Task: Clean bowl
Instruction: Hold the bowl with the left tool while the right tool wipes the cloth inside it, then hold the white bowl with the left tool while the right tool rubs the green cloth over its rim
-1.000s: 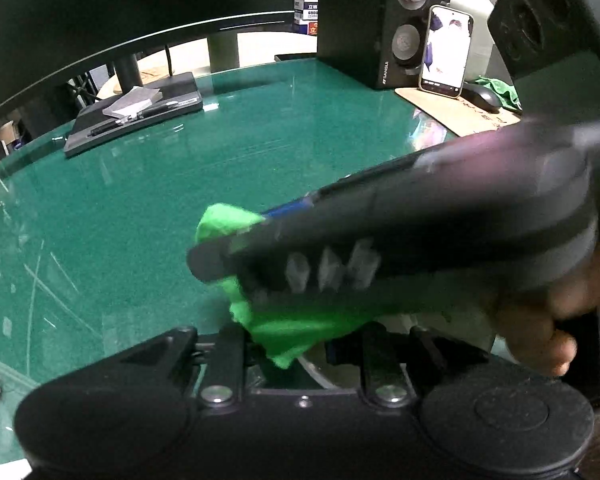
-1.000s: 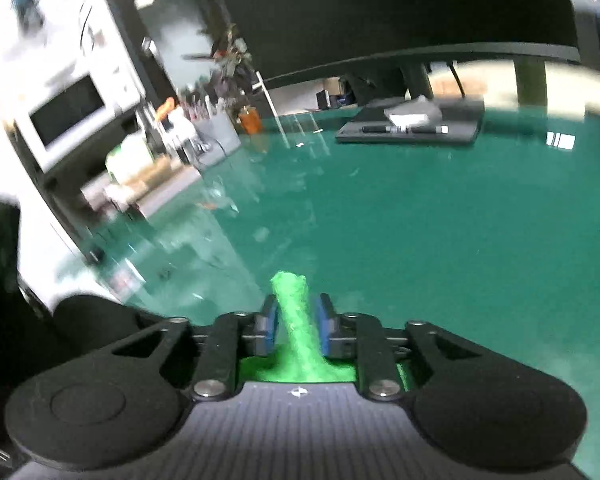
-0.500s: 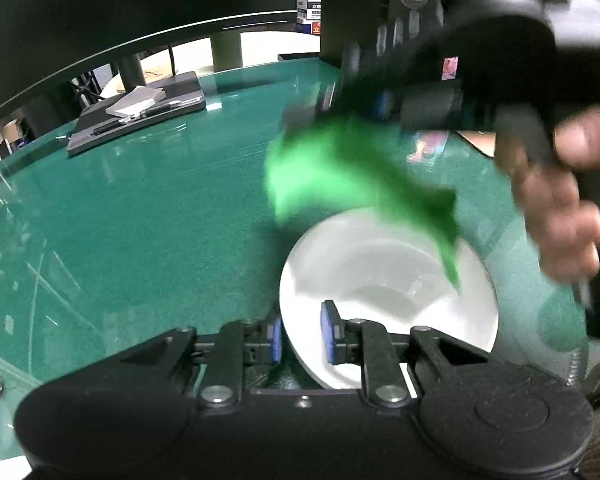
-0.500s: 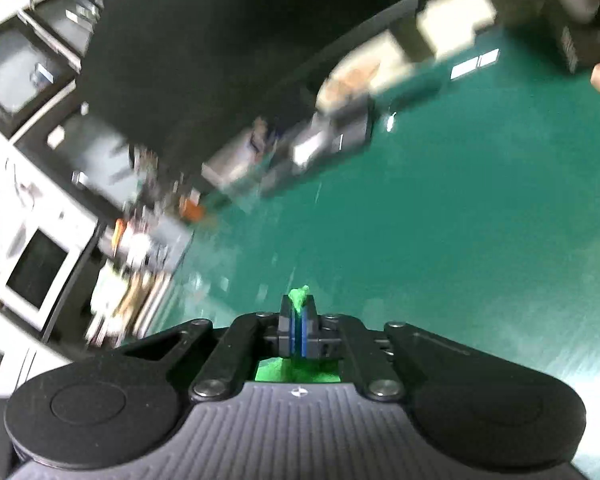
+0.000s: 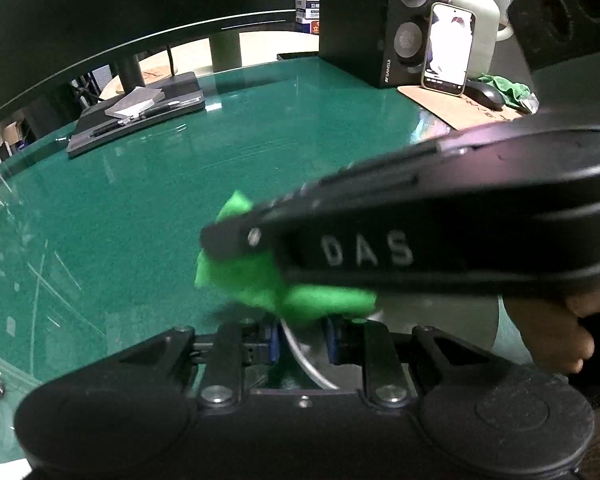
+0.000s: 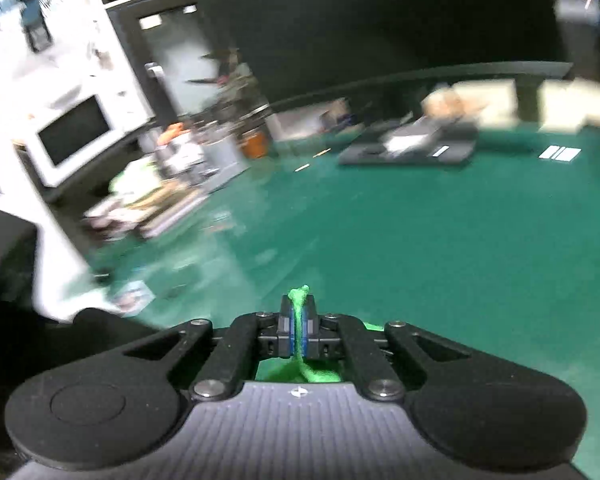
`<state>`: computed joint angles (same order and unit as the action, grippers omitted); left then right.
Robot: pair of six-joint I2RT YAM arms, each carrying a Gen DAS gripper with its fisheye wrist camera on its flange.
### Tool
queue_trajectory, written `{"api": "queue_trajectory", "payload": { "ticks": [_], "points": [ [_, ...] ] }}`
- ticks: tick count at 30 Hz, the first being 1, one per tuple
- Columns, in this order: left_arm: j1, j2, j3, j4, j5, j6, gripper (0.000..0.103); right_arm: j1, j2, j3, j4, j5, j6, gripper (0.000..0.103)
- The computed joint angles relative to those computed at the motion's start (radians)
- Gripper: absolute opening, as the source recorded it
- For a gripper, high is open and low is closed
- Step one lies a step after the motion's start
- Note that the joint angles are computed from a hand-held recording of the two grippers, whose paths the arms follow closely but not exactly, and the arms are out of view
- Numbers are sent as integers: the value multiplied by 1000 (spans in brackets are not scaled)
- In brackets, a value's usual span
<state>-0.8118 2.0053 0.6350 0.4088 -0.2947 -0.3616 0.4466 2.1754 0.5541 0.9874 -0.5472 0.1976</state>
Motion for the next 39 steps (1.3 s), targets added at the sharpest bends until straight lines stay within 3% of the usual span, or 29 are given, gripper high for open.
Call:
{"api": "queue_trajectory", "payload": {
  "ticks": [3, 9, 16, 19, 22, 23, 24, 26, 29, 32, 34, 37, 38, 39],
  "points": [
    [4, 0, -1, 2, 6, -3, 24, -27, 28, 22, -11, -40, 37, 2],
    [6, 7, 7, -5, 1, -7, 30, -60, 9, -18, 25, 111, 118, 8],
    [10, 4, 8, -10, 8, -7, 33, -26, -29, -40, -15, 33, -35, 8],
    [13, 5, 7, -8, 8, -11, 33, -23, -43, -43, -19, 124, -35, 8],
    [13, 7, 8, -7, 7, -13, 33, -104, -32, -26, -21, 28, 73, 19],
    [13, 7, 8, -6, 7, -14, 33, -128, -34, -21, -26, -23, 99, 30],
    [15, 7, 7, -6, 9, -11, 33, -145, -41, -28, -16, -45, 106, 36],
    [28, 3, 5, -5, 20, 2, 33, -160, -76, -67, 18, -13, 99, 36],
    [36, 5, 9, -3, 26, 9, 33, -180, -122, -92, -18, -1, 44, 40],
    [37, 9, 13, -2, 26, 13, 33, -136, -157, -101, -101, 39, -99, 47],
    [38, 10, 12, -1, 24, 13, 33, -56, -159, -118, -106, 133, -214, 44],
    [39, 9, 10, -4, 12, 4, 34, -27, -145, -136, -37, 157, -220, 23],
    [41, 9, 9, -2, 12, 1, 34, -28, -148, -143, -22, 156, -214, 6],
    [42, 10, 9, -2, 12, 0, 34, -33, -158, -140, -30, 161, -197, 6]
  ]
}}
